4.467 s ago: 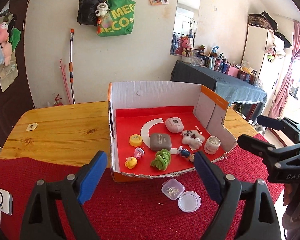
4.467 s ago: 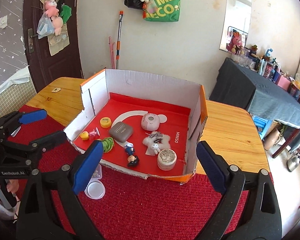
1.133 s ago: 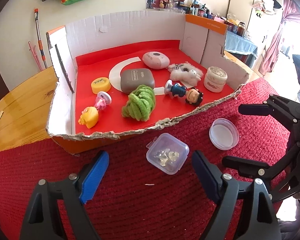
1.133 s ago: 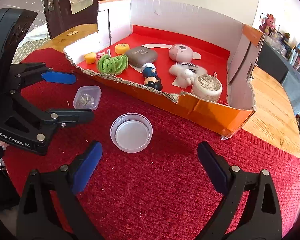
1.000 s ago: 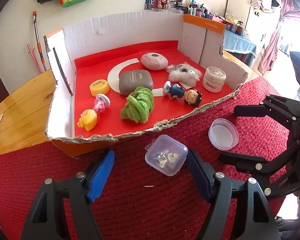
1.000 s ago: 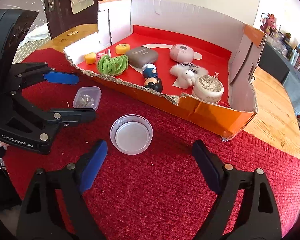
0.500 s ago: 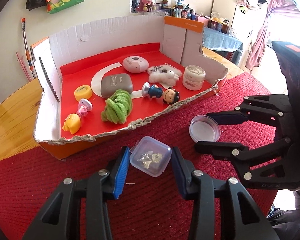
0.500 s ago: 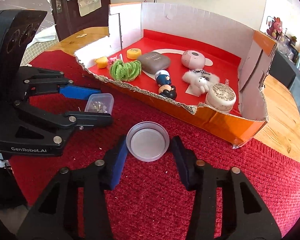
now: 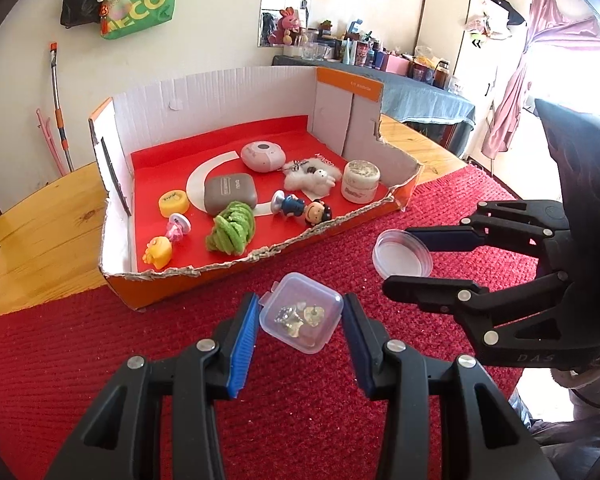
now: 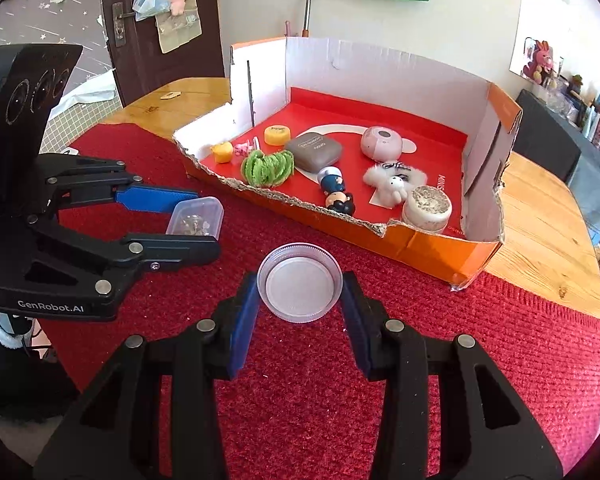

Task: Organize objects
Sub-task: 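Lift the clear container and white lid and carry them into the box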

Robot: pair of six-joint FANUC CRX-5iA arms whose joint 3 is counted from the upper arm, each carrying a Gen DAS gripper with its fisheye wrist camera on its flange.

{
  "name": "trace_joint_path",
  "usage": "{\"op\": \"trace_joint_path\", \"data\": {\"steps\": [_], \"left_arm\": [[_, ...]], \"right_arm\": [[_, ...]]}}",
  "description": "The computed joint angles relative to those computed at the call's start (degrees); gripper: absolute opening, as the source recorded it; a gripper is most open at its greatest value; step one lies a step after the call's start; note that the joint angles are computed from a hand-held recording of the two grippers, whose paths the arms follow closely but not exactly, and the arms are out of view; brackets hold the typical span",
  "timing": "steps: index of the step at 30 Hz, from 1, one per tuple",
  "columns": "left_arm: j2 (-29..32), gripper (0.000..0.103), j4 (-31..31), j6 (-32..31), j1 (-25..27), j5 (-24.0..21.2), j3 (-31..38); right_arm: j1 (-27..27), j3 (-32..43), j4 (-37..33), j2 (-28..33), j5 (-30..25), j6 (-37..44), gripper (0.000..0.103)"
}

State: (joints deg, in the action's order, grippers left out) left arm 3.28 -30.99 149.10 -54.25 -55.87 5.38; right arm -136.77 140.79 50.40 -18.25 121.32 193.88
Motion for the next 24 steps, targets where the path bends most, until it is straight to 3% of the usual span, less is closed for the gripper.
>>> {"op": "trace_joint_path", "data": {"steps": [14, 24], "left_arm": [[-2.0, 0.044, -1.9, 2.2, -1.2, -0.6, -0.7], [-1.9, 0.044, -1.1, -1.1, 2.8, -1.4, 2.0]], "right_arm": [[0.8, -6.3, 2.5, -3.7, 3.2, 2.0, 0.039], [-0.6, -9.7, 6.6, -3.0, 6.0, 6.8, 0.039]]}}
